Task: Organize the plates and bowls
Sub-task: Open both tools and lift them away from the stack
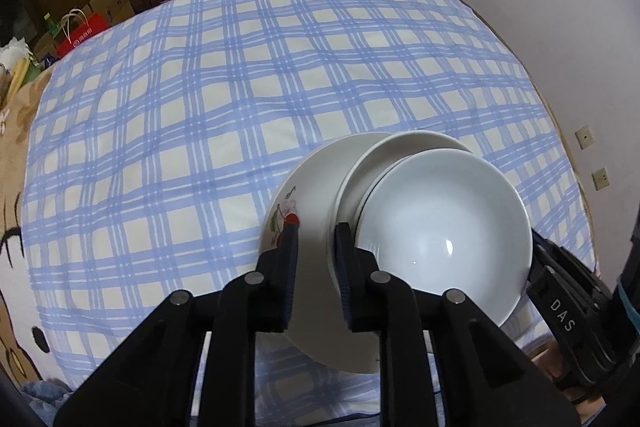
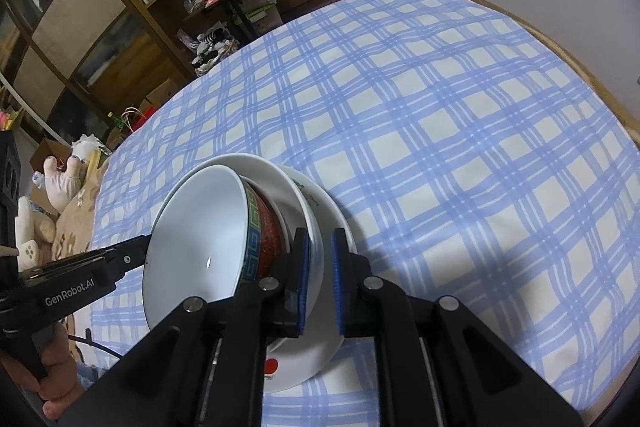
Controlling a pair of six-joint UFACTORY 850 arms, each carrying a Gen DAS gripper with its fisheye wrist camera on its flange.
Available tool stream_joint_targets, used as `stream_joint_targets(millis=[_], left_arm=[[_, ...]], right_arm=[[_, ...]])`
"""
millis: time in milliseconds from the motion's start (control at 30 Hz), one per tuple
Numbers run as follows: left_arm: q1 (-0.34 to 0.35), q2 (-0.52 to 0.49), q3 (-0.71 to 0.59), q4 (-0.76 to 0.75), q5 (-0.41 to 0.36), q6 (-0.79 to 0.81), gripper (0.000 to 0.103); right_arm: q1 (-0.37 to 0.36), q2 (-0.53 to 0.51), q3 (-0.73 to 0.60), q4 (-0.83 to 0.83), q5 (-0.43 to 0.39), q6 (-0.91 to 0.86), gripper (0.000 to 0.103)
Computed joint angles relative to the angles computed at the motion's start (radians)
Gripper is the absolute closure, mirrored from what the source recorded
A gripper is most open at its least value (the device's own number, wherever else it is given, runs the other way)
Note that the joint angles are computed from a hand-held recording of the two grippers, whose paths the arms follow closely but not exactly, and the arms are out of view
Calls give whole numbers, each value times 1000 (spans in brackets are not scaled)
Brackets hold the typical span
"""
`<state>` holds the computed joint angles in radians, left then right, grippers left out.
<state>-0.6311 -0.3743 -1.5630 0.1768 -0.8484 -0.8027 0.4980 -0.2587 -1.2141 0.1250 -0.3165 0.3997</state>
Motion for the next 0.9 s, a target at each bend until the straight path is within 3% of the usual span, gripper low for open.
stream_joint_targets(millis=[167, 333, 567, 700, 833, 900], left_arm=[[-6, 4, 1, 32, -15, -15, 76], [-23, 25, 15, 128, -20, -77, 56], [-31, 28, 16, 156, -32, -82, 50], [-36, 29, 10, 175, -63, -106, 43], [-43, 46, 16, 231, -98, -143, 33], [-54, 62, 21, 285, -131, -168, 30]], right_arm=[[7, 5, 1, -77, -3, 71, 91], [0, 9, 1, -44, -10, 46, 91], [3, 24, 11, -99, 3, 109, 90], [11, 56, 37, -327, 32, 344, 69], [9, 81, 50, -383, 34, 415, 68], [11, 98, 57, -461, 33, 492, 59]])
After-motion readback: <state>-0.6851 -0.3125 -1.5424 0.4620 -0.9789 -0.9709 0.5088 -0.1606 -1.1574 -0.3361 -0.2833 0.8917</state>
